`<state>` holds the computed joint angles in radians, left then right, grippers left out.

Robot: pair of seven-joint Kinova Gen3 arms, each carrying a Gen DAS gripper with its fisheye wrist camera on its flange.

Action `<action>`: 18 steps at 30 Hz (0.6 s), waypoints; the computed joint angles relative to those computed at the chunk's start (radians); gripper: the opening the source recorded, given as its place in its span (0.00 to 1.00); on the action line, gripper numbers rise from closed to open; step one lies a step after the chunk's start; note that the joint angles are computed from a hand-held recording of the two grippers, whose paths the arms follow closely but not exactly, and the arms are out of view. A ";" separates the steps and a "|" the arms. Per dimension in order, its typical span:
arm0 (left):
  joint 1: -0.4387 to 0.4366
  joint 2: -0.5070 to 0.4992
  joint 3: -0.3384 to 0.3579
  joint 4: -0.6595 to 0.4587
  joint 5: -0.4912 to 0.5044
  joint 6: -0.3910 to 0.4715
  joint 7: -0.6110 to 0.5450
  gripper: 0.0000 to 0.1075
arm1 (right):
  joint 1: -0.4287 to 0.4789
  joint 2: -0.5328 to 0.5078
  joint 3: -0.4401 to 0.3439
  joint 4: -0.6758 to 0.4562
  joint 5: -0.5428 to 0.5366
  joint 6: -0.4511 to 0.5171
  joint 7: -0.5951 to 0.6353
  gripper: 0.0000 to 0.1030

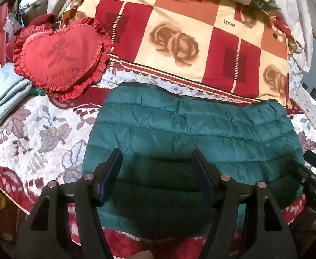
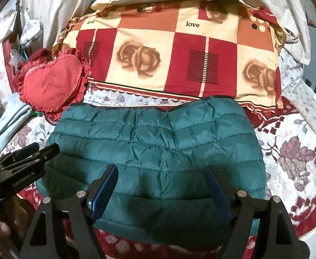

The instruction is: Fold large clothes

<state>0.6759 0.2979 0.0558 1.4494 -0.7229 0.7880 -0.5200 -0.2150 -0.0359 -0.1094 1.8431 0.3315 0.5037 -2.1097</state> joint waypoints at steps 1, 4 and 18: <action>0.002 -0.002 -0.001 0.003 -0.003 -0.001 0.004 0.62 | 0.000 -0.001 0.000 0.002 -0.002 -0.005 -0.002 0.77; 0.002 -0.001 0.002 0.004 -0.002 0.003 0.004 0.62 | 0.011 0.000 -0.032 0.003 0.071 0.006 -0.082 0.77; 0.007 0.002 0.004 0.006 -0.010 0.009 0.013 0.62 | -0.012 0.011 -0.002 -0.002 0.063 0.021 -0.093 0.78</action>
